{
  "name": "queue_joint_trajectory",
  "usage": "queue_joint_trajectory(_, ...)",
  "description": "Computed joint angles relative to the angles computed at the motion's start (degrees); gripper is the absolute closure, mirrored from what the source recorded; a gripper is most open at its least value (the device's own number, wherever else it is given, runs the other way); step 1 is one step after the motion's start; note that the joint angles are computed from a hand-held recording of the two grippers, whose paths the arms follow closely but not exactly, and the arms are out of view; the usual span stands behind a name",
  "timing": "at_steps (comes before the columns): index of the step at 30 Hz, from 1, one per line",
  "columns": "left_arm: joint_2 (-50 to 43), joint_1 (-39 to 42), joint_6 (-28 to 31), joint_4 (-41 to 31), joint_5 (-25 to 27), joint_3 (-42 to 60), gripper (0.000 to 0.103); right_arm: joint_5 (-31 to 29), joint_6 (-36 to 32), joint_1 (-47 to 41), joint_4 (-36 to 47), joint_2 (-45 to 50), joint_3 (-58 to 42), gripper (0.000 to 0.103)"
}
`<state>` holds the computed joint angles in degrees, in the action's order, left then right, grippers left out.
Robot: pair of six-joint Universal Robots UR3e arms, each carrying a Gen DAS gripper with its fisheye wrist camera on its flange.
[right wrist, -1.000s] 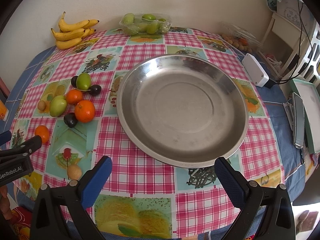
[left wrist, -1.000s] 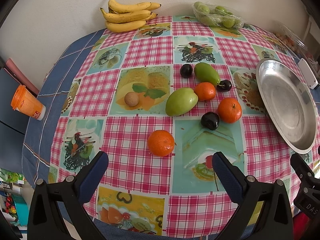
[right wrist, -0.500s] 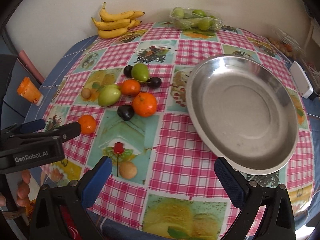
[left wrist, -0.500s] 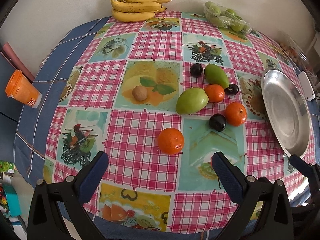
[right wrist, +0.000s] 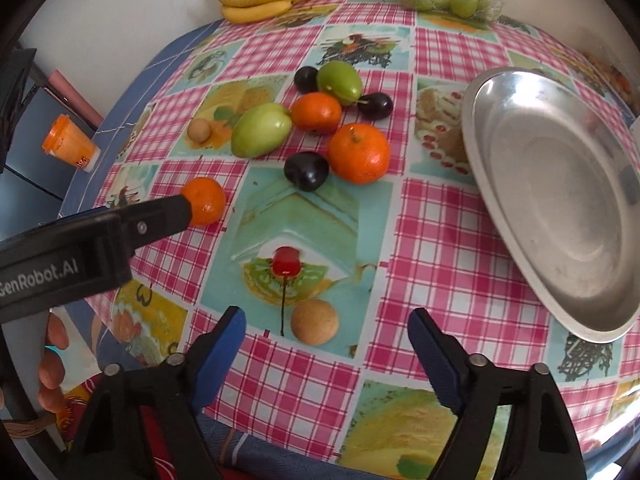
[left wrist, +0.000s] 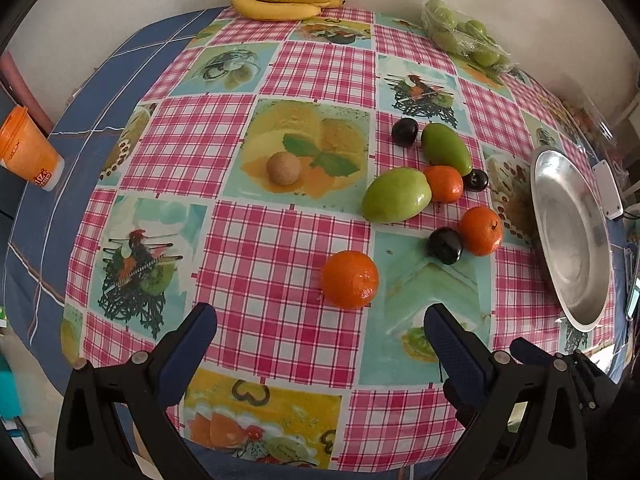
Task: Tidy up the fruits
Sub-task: 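Close the right tool on the brown kiwi while the left tool grasps a tangerine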
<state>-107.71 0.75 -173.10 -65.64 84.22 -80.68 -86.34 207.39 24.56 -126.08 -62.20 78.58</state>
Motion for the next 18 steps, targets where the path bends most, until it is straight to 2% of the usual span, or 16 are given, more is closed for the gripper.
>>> queue_joint_trajectory(7, -3.07, 0.38, 2.61, -2.71, -4.16, 3.49, 0.000, 1.29, 0.17, 0.65, 2.09, 2.98, -4.23, 0.057)
queue_joint_trajectory(10, -4.81, -1.17, 2.10, -2.45, -1.60, 5.39, 0.000, 1.51, 0.53, 0.70, 1.99, 3.25, -4.51, 0.066)
queue_joint_trajectory(13, -5.53, -1.45, 1.86, -1.61, -1.36, 5.80, 0.001, 1.66, 1.14, 0.52, 1.74, 3.00, -4.05, 0.072)
queue_joint_trajectory(15, -6.27, -1.24, 1.80, -2.12, -2.11, 6.56, 0.010, 1.90, 1.38, 0.16, 1.37, 2.27, -2.99, 0.075)
queue_joint_trajectory(18, -7.31, -1.22, 1.90, -2.84, -2.16, 7.54, 0.017, 2.36, 1.44, -0.20, 0.99, 1.57, -1.98, 0.075)
